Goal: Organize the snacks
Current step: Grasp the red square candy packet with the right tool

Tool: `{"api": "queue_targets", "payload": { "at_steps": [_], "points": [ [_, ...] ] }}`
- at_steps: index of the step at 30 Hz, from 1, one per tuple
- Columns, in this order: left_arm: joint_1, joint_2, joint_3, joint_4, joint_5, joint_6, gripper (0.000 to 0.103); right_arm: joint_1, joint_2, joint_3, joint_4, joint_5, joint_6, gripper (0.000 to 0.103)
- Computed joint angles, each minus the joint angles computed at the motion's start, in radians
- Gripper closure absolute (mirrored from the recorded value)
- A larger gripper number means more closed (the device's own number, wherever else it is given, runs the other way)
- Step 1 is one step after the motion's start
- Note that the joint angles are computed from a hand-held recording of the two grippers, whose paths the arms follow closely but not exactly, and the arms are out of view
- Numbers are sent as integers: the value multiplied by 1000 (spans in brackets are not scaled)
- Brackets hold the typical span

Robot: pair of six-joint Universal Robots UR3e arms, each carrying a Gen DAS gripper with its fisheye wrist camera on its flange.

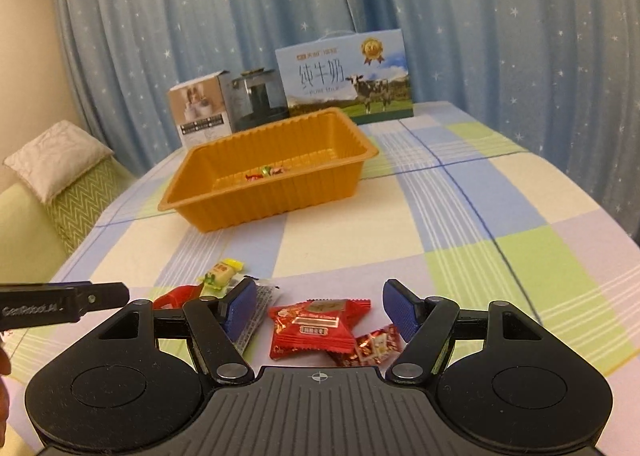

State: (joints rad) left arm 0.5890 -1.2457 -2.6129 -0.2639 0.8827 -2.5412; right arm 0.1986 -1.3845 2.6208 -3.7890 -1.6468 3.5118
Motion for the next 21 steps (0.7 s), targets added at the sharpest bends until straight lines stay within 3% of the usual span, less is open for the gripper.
{"api": "queue_targets", "payload": {
  "at_steps": [2,5,16,21],
  "points": [
    [-8,-30,7,21,6,-10,55,1,33,-28,14,-2,1,33],
    [-21,-64,12,44,13,-23,55,-8,61,-63,50,12,-2,51],
    [-62,-142,35,102,42,-50,53,25,92,-109,142,-49,-11,68],
    [-85,-169,70,93,60,21,46,37,94,-114,147,-64,-18,76]
  ]
}}
